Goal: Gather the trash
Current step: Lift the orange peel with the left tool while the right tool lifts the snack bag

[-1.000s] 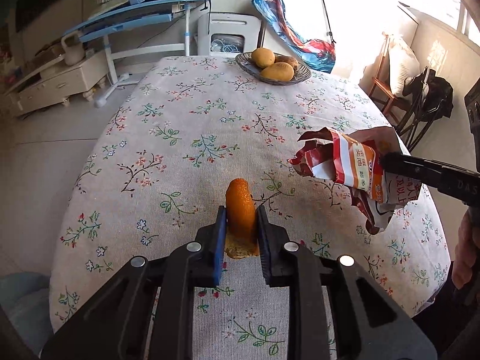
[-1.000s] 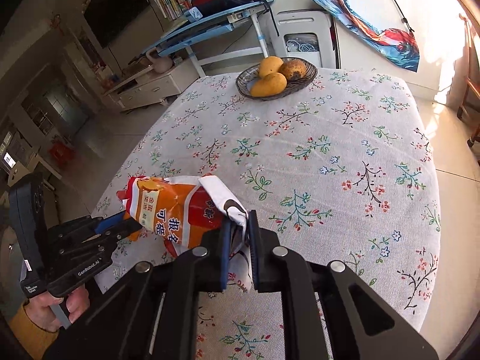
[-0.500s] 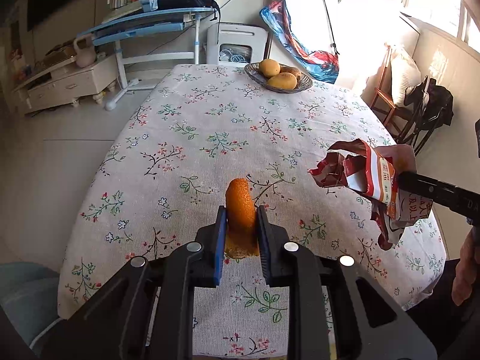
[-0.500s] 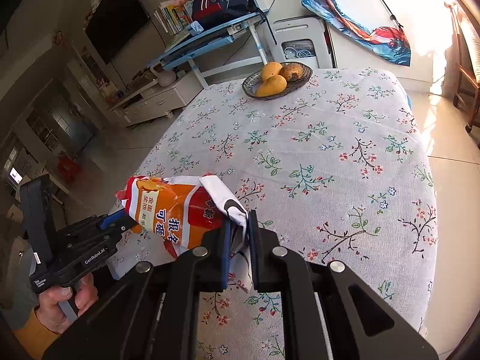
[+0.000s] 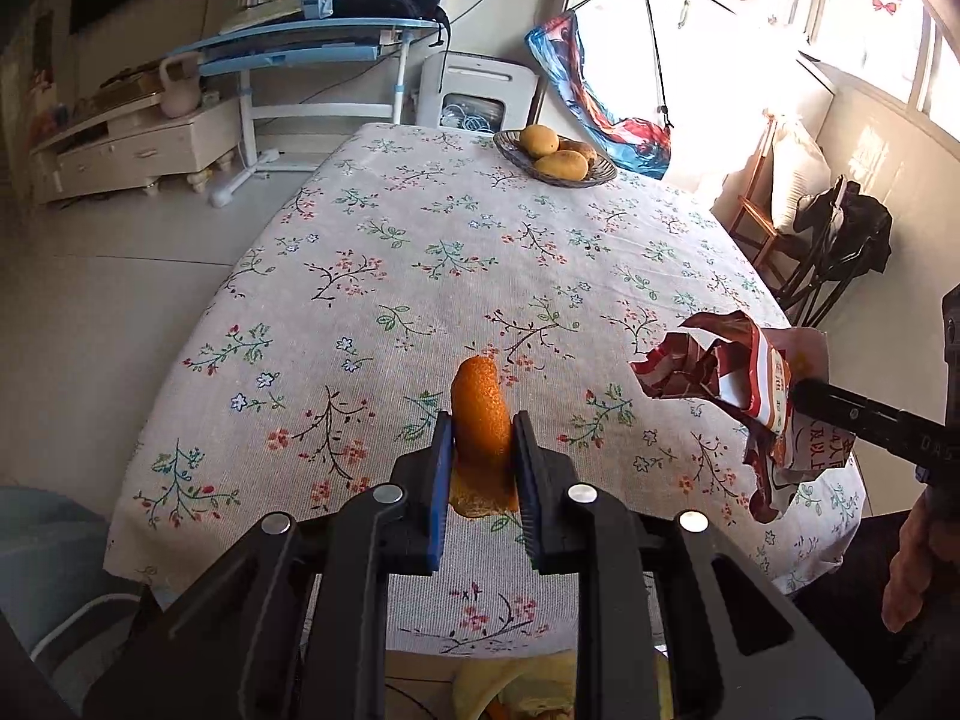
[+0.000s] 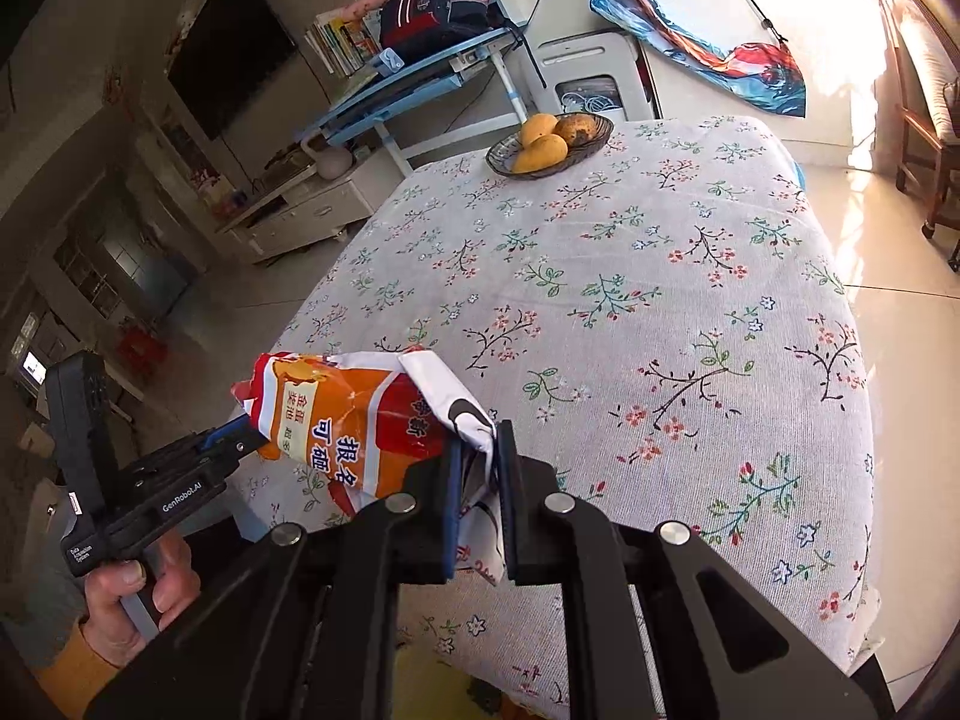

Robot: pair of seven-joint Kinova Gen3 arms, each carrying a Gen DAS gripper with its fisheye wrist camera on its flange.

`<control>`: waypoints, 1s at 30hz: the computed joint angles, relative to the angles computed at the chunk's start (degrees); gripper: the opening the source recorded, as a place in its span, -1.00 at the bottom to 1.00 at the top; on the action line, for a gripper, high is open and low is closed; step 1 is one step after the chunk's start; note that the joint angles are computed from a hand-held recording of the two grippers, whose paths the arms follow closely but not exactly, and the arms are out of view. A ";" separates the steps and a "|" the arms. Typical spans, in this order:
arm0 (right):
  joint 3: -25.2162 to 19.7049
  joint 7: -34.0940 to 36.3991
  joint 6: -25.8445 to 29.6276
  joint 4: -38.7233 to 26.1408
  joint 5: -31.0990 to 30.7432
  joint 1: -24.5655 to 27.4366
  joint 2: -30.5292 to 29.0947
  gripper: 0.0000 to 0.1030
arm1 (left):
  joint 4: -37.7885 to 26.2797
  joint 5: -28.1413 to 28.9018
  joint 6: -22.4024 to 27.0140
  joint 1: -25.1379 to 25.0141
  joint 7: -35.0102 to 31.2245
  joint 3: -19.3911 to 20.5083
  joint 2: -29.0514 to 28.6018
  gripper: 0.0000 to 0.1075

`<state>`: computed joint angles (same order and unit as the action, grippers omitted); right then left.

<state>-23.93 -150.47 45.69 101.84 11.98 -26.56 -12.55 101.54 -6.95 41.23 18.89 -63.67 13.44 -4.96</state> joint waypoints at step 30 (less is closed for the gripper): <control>-8.40 -4.94 0.68 4.51 -4.68 3.15 -8.70 -0.77 | 8.10 3.78 2.94 0.03 1.90 4.08 -9.93 -0.64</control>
<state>-32.33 -155.42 46.37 106.35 7.29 -23.41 -21.25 109.64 -3.16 44.17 18.92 -61.77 17.52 -14.88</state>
